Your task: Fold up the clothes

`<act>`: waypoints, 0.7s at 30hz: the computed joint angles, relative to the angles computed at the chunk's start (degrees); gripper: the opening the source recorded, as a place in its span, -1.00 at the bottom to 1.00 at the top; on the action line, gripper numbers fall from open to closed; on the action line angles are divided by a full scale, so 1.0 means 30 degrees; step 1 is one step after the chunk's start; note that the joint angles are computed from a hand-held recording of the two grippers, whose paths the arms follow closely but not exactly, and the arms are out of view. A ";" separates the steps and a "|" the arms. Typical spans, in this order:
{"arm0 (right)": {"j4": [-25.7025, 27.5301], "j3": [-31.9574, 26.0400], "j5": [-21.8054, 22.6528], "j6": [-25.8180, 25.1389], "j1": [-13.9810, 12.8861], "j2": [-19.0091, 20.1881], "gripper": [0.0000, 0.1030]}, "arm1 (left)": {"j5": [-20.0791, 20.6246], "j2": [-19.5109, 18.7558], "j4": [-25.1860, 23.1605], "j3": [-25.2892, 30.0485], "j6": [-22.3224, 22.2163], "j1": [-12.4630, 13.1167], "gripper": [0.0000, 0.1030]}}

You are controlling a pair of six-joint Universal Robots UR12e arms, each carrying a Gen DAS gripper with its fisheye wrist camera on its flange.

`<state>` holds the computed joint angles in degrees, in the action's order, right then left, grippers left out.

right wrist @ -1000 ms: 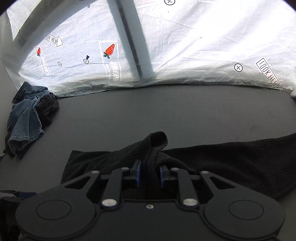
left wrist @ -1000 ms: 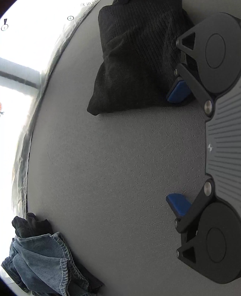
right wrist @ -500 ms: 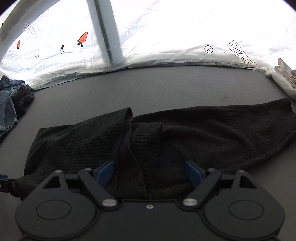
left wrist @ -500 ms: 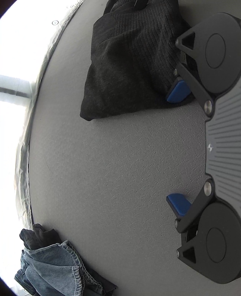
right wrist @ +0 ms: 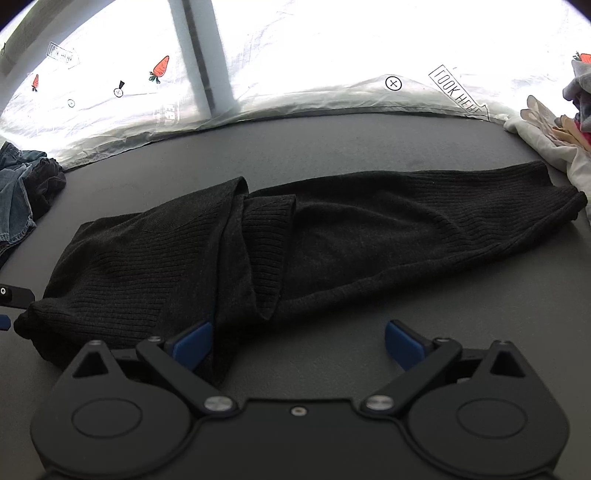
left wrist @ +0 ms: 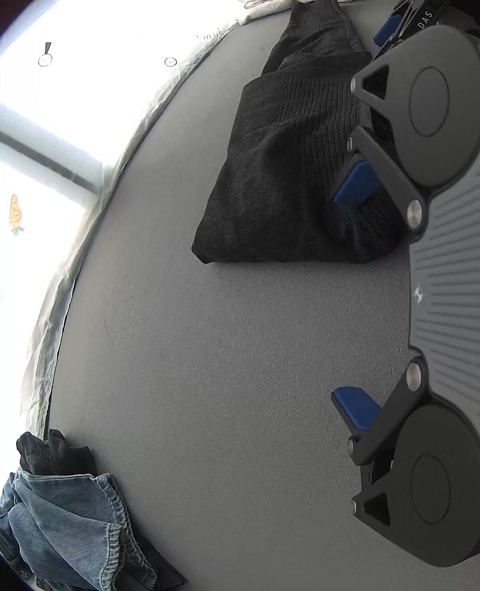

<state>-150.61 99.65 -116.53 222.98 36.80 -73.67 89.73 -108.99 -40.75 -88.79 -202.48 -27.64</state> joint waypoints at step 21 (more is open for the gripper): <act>-0.0637 0.3376 -0.2859 0.2964 -0.1699 -0.2650 0.69 | 0.6601 -0.0227 0.2684 0.0163 0.1492 -0.2489 1.00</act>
<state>-152.52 109.77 -125.11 231.87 31.70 -81.62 109.53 -109.67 -32.70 -88.30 -198.01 -35.11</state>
